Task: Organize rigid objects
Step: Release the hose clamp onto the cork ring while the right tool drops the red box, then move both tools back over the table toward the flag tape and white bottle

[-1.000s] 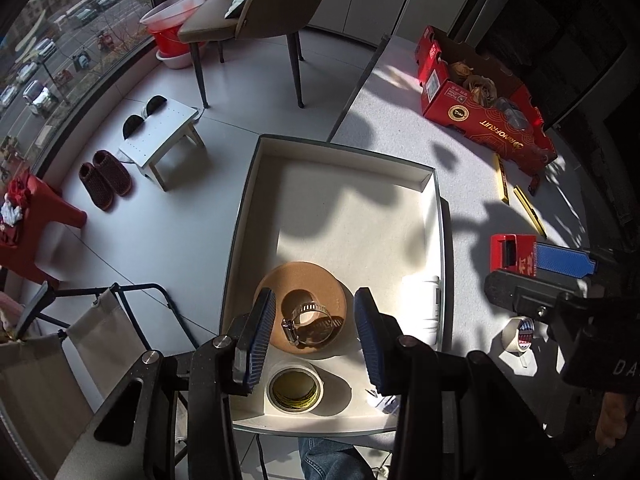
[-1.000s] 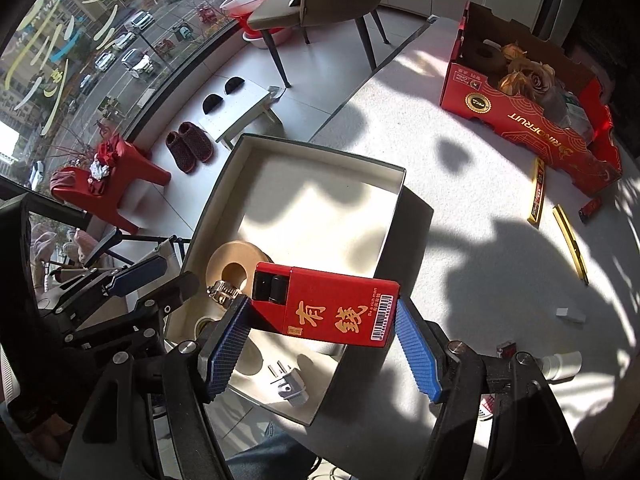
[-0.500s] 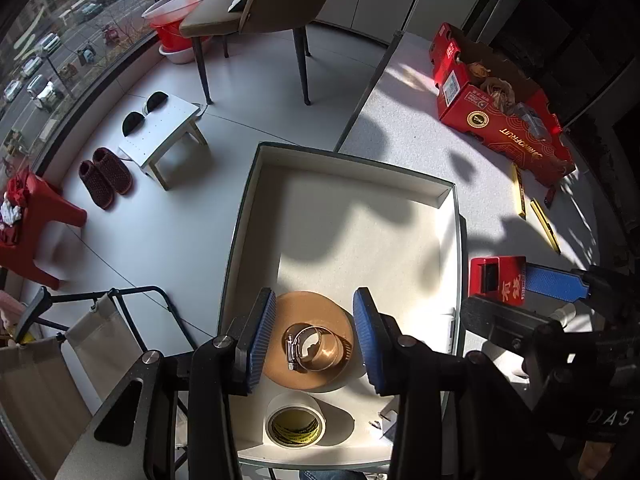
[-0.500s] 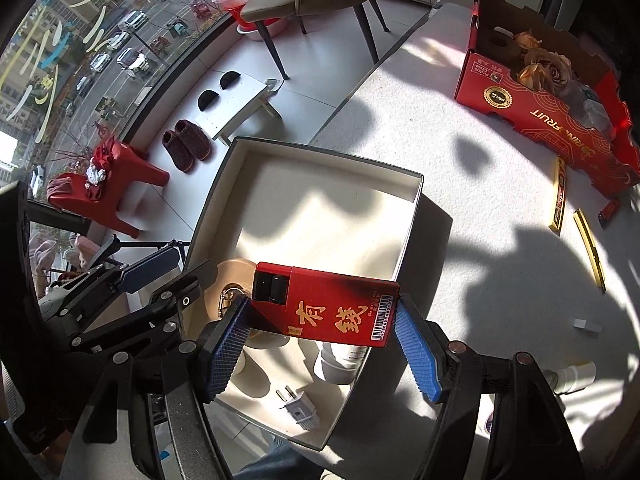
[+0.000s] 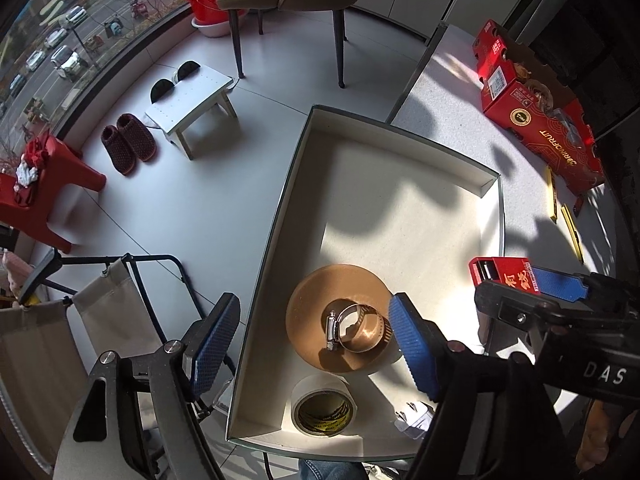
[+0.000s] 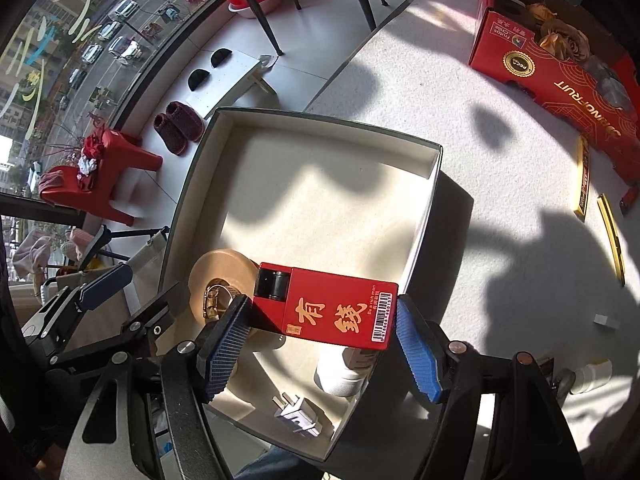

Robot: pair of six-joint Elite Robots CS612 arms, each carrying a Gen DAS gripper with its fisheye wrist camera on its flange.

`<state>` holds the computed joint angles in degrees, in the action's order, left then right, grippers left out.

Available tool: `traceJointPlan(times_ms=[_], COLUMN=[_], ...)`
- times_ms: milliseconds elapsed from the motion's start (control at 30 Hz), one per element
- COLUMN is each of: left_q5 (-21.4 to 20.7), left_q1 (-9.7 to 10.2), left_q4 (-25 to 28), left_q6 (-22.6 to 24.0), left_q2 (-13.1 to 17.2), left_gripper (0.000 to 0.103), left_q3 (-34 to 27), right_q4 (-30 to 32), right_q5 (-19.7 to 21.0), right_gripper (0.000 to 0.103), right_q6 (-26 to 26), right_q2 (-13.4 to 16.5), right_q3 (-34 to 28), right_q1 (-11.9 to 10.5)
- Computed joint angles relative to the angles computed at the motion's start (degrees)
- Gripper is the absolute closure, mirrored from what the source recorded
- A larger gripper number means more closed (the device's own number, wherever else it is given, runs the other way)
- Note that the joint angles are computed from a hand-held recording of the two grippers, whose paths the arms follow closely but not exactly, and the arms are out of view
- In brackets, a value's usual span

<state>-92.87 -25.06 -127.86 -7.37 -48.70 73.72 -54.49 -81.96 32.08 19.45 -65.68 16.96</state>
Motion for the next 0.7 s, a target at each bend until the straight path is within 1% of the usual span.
traceJointPlan(times_ms=[67, 100, 133, 167, 200, 367, 500, 633, 700], left_q5=[0.44, 0.32, 0.41, 0.26, -0.13, -0.06, -0.8, -1.06, -1.42], left_q1=[-0.07, -0.02, 0.02, 0.11, 0.21, 0.32, 0.33, -0.01, -0.26], left_q4=[0.11, -0.17, -0.69, -1.18, -1.3, -0.29, 1.22, 1.34, 1.52], left_q6=[-0.05, -0.11, -0.24, -0.42, -0.56, -1.18, -0.84, 0.34, 1.05], left_q2=[-0.09, -0.17, -0.28, -0.36, -0.43, -0.63, -0.77, -1.22, -1.47], left_gripper=[0.022, 0.022, 0.022, 0.022, 0.021, 0.019, 0.019, 0.019, 0.019], left_q3=[0.18, 0.39, 0.68, 0.95, 1.12, 1.51, 1.65, 2.47, 2.9], right_q4=[0.06, 0.16, 0.37, 0.46, 0.32, 1.24, 2.76, 5.78, 7.19], right_q5=[0.33, 0.48, 0.51, 0.43, 0.26, 0.84, 1.34, 1.83, 2.72], right_gripper=[0.03, 0.026, 0.023, 0.014, 0.01, 0.01, 0.01, 0.01, 0.01], right_q6=[0.16, 0.35, 0.56, 0.89, 1.41, 2.14, 3.59, 6.85, 9.02], right_q2=[0.13, 0.2, 0.25, 0.34, 0.5, 0.76, 1.44, 2.47, 3.44], right_q3=[-0.17, -0.27, -0.39, -0.58, -0.96, -1.88, -3.69, -6.23, -8.25], right_q1=[-0.06, -0.1, -0.13, -0.15, -0.16, -0.25, -0.38, -0.48, -0.51])
